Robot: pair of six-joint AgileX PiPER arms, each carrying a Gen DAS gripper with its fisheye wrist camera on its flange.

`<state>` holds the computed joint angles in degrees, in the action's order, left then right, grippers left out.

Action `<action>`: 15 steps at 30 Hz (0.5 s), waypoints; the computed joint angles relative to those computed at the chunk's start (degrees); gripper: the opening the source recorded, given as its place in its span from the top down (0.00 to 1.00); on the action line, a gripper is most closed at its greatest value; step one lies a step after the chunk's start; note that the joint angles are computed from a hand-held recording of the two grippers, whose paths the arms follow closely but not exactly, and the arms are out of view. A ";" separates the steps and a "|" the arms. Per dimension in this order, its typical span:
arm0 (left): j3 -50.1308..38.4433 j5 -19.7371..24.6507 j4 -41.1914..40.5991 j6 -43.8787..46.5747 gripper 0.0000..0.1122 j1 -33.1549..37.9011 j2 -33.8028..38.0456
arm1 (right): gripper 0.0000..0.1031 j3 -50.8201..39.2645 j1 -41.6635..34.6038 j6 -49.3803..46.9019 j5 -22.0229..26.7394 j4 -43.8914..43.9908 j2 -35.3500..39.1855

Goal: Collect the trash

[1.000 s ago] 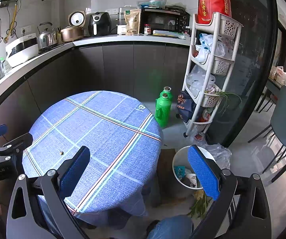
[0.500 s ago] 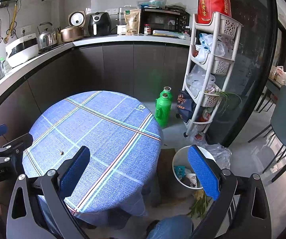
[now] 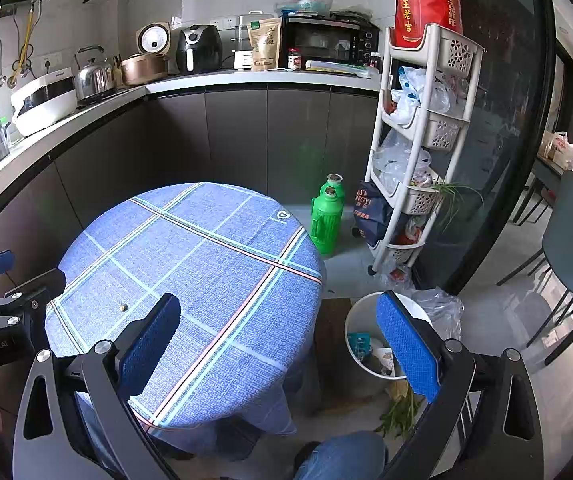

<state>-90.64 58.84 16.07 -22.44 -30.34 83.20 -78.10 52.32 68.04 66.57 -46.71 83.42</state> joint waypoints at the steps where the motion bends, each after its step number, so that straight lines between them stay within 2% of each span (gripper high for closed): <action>1: -0.09 0.10 0.21 -0.25 0.11 -0.24 0.03 | 0.08 -0.03 -0.01 0.03 0.02 0.03 0.03; 15: 0.18 -0.04 -0.03 -0.01 0.11 -0.06 -0.12 | 0.08 0.04 0.07 0.15 -0.07 -0.09 0.03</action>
